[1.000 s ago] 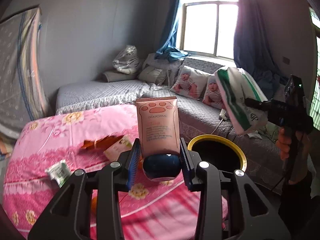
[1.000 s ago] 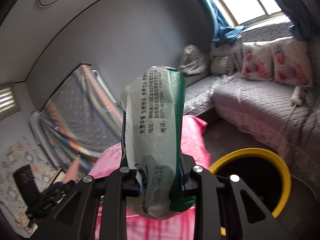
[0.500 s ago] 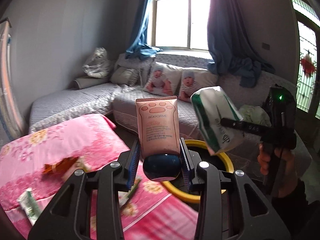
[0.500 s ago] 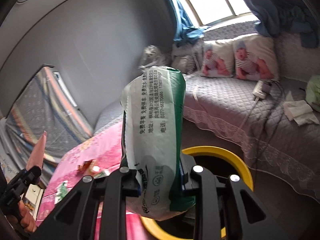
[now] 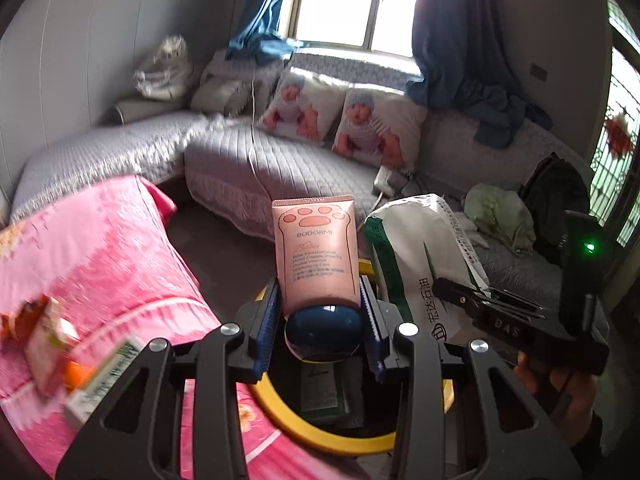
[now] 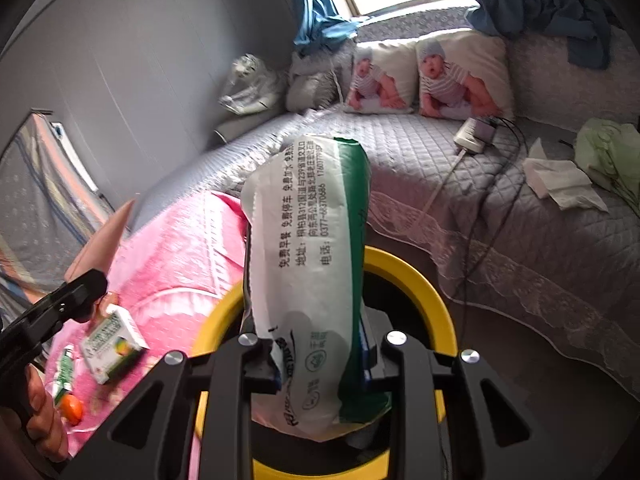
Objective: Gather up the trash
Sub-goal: 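Lower pink tube and wipes pack over the yellow bin and release both, then grasp white-green milk carton with left tool while right grasps an orange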
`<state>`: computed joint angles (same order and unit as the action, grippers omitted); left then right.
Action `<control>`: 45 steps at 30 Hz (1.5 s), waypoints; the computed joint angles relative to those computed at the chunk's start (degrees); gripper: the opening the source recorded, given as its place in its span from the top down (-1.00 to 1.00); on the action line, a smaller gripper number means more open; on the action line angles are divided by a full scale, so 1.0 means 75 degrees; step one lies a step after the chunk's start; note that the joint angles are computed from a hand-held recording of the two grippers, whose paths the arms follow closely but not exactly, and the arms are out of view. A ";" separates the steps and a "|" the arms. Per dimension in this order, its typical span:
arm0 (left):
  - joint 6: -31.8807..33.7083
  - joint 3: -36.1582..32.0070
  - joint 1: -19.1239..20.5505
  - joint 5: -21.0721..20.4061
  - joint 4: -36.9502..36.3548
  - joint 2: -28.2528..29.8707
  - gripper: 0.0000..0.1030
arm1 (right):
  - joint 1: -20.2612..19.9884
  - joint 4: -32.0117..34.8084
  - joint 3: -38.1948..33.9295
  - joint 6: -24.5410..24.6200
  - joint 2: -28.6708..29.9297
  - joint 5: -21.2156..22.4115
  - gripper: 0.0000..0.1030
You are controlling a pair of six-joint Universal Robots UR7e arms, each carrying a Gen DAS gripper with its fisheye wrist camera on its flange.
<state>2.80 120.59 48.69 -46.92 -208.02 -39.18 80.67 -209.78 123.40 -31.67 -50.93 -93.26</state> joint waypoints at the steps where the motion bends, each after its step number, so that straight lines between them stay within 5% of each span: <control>1: -0.0070 -0.0122 0.0088 -0.0033 0.0118 0.0093 0.31 | -0.0026 0.0019 -0.0034 0.0023 0.0047 -0.0082 0.52; 15: -0.0682 -0.0913 0.0617 -0.0576 0.1047 0.0536 0.40 | -0.0090 0.0053 -0.0267 0.0264 0.0228 -0.0581 0.43; 18: -0.0733 -0.0798 0.0596 -0.0590 0.0861 0.0426 0.37 | -0.0038 -0.0145 -0.0277 0.0518 0.0206 -0.0692 -0.03; 21: -0.0905 -0.0692 0.0635 -0.0562 0.0696 0.0342 -0.04 | -0.0036 -0.0743 -0.0245 0.0666 0.0211 -0.0744 -0.29; 27: -0.1110 -0.0313 0.0637 -0.0836 0.0036 0.0089 -0.15 | -0.0202 -0.1429 0.0134 0.0875 -0.0140 -0.0327 -0.43; 33: -0.1070 0.0593 0.0193 -0.1064 -0.1421 -0.0665 -0.26 | -0.0358 -0.2047 0.0736 0.0301 -0.0339 0.0650 -0.48; 39: -0.0626 0.2029 -0.0779 -0.0077 -0.2637 -0.2190 -0.34 | 0.0080 -0.1491 0.1145 -0.1311 -0.0177 0.1954 -0.51; 45: -0.0136 0.3756 -0.2171 0.2463 -0.3553 -0.4230 -0.42 | 0.1472 0.1124 0.0914 -0.3210 0.0533 0.2438 -0.59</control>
